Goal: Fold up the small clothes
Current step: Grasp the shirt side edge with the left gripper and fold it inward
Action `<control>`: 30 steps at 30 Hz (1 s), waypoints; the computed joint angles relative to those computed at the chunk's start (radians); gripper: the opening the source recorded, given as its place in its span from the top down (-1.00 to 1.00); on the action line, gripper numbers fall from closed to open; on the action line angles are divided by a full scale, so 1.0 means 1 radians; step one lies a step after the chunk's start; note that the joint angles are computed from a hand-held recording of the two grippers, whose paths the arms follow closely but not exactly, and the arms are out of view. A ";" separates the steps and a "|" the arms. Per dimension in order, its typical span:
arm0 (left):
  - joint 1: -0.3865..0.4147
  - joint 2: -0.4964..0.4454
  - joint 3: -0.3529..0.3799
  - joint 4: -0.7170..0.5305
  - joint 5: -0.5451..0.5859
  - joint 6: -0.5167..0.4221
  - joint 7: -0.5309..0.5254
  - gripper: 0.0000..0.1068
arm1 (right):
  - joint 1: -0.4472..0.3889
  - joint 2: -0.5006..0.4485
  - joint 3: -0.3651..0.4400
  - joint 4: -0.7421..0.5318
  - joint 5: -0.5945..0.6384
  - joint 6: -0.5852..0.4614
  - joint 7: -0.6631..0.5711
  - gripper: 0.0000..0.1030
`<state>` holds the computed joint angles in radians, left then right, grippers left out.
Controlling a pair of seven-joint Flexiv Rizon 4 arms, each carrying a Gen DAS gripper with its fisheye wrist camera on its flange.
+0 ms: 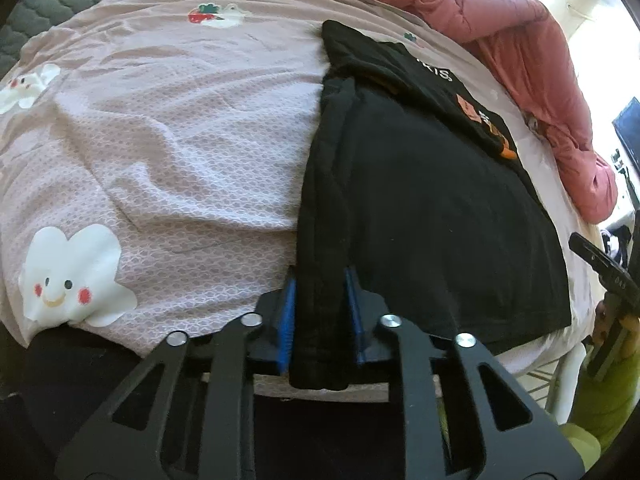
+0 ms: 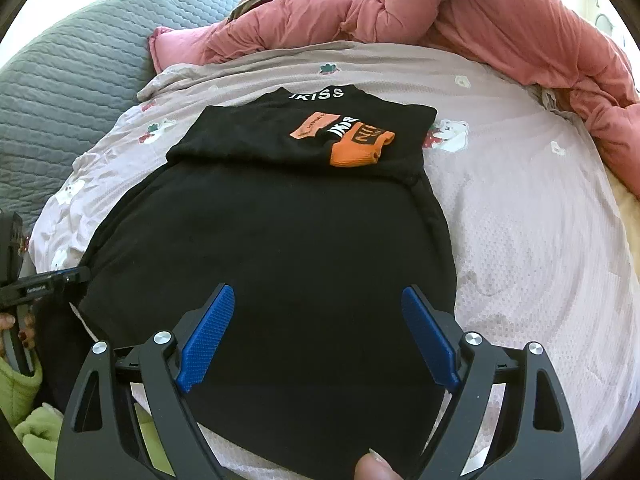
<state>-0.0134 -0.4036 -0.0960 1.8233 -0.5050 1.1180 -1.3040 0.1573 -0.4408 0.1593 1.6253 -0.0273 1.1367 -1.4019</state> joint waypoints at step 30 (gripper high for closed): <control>-0.011 0.005 0.011 0.002 0.027 -0.002 -0.004 0.71 | -0.086 0.143 0.017 0.155 0.177 -0.113 -0.089 0.13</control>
